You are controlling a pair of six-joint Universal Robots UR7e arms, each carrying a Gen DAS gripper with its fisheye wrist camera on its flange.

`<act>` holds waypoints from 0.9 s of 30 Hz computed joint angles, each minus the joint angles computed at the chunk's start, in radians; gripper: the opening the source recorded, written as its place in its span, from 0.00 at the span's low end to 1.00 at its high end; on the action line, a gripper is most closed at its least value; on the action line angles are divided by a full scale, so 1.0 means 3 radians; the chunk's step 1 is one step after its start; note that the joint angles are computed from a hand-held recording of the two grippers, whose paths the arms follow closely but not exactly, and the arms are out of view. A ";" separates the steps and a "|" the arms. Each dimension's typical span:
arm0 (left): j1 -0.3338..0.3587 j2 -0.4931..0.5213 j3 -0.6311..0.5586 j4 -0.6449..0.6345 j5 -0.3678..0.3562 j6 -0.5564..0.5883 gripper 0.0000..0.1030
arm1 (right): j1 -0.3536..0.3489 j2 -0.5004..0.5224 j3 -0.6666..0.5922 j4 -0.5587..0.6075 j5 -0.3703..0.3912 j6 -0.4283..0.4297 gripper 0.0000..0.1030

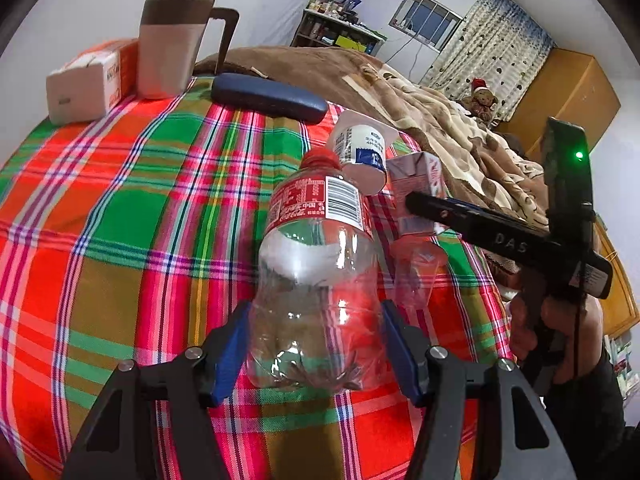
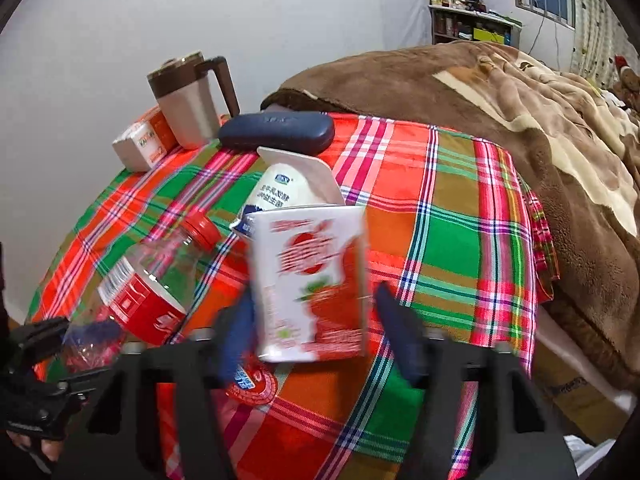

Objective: Collect trash
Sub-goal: 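Grasp the strawberry milk carton with the right tool while the left tool grasps the clear plastic bottle, then carry the milk carton and plastic bottle over the white bin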

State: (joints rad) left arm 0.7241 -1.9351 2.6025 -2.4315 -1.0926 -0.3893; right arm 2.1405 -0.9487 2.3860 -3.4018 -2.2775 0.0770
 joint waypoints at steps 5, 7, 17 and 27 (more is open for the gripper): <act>-0.0152 -0.0124 0.0050 0.0081 0.0127 -0.0056 0.61 | 0.0079 -0.0077 0.0070 -0.0078 -0.0106 0.0088 0.52; -0.0241 -0.0220 0.0074 0.0158 0.0154 -0.0103 0.61 | 0.0119 -0.0135 0.0107 -0.0066 -0.0124 0.0143 0.52; -0.0943 -0.1030 0.0178 0.1073 0.0301 -0.0637 0.60 | 0.0578 -0.0430 0.0333 0.0165 -0.0359 0.0571 0.52; -0.2052 -0.1920 0.0121 0.2547 0.0313 -0.1695 0.60 | 0.1118 -0.0718 0.0659 0.0540 -0.0644 0.1482 0.52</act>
State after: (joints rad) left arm 0.1086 -2.5109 2.6386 -1.6674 -0.9987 -0.8980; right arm 2.4759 -1.1641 2.5838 -3.2397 -2.4706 0.5216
